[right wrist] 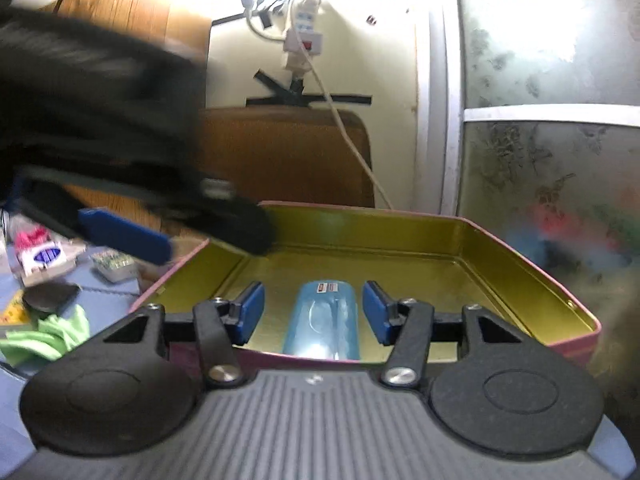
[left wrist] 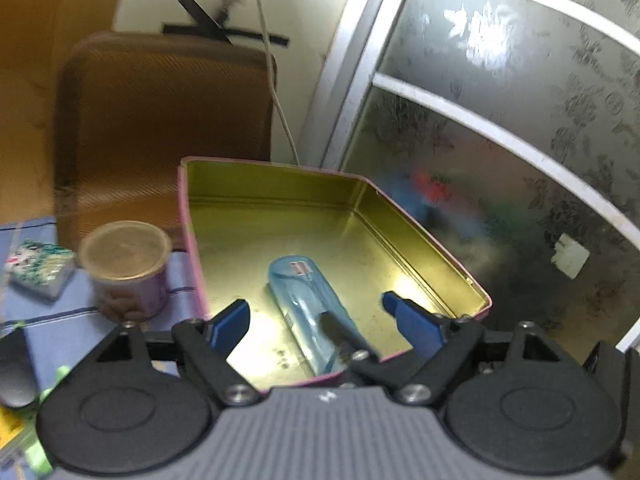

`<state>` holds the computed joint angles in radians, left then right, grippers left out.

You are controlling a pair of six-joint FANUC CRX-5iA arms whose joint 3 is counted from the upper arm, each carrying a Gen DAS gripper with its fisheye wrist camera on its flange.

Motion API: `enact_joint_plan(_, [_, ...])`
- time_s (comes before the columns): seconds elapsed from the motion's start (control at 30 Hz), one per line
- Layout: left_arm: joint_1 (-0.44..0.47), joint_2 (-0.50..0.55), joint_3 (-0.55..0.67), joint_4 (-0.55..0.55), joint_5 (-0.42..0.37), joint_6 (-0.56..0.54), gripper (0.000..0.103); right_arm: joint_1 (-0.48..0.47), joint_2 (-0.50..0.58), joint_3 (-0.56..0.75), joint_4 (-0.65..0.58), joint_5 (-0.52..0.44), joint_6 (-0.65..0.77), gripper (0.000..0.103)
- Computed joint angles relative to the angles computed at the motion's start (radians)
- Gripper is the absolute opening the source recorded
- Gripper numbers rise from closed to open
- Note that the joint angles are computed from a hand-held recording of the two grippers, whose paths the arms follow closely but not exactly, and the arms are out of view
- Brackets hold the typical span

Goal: Organize soft objects
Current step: 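Carry the blue case into the pink tin and open the right gripper, then move the right gripper to the green cloth and grasp it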

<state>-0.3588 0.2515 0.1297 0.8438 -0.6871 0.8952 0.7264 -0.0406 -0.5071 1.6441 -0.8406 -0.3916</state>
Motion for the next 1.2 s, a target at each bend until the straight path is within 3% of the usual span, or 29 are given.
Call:
enact_joint_plan(0.1, [0.03, -0.087, -0.134, 0.104, 0.045, -0.116, 0.089, 0.02, -0.011, -0.015, 0.045, -0.025, -0.057, 0.057])
enact_joint_plan(0.2, [0.069, -0.176, -0.255, 0.138, 0.09, -0.166, 0.09, 0.054, -0.015, -0.021, 0.081, -0.033, -0.101, 0.057])
enact_joint_plan(0.33, [0.143, -0.273, -0.361, 0.045, 0.123, -0.091, 0.09, 0.073, -0.016, -0.01, 0.11, 0.044, -0.118, 0.057])
enact_joint_plan(0.47, [0.22, -0.334, -0.405, -0.118, 0.122, 0.059, 0.09, 0.059, -0.004, 0.013, 0.118, 0.209, -0.083, 0.056])
enact_joint_plan(0.57, [0.267, -0.365, -0.426, -0.212, 0.111, 0.155, 0.09, 0.077, 0.027, 0.055, 0.047, 0.307, 0.0, 0.056])
enact_joint_plan(0.67, [0.311, -0.399, -0.458, -0.278, 0.109, 0.216, 0.09, 0.103, 0.061, 0.103, -0.062, 0.345, 0.107, 0.056])
enact_joint_plan(0.83, [0.354, -0.431, -0.467, -0.403, 0.085, 0.334, 0.09, 0.145, 0.138, 0.219, -0.295, 0.305, 0.346, 0.058])
enact_joint_plan(0.93, [0.362, -0.441, -0.469, -0.447, 0.079, 0.389, 0.09, 0.154, 0.196, 0.324, -0.504, 0.265, 0.536, 0.071])
enact_joint_plan(1.0, [0.361, -0.443, -0.463, -0.471, 0.073, 0.416, 0.09, 0.157, 0.231, 0.381, -0.602, 0.226, 0.63, 0.072])
enact_joint_plan(1.1, [0.354, -0.442, -0.449, -0.521, 0.067, 0.461, 0.09, 0.147, 0.237, 0.397, -0.694, 0.256, 0.676, 0.061])
enact_joint_plan(1.13, [0.35, -0.441, -0.442, -0.541, 0.064, 0.477, 0.09, 0.146, 0.229, 0.383, -0.687, 0.275, 0.661, 0.051])
enact_joint_plan(1.17, [0.347, -0.441, -0.438, -0.558, 0.061, 0.49, 0.091, 0.148, 0.223, 0.37, -0.66, 0.277, 0.648, 0.034])
enact_joint_plan(1.2, [0.34, -0.437, -0.427, -0.583, 0.056, 0.512, 0.091, 0.154, 0.214, 0.354, -0.635, 0.279, 0.641, 0.026])
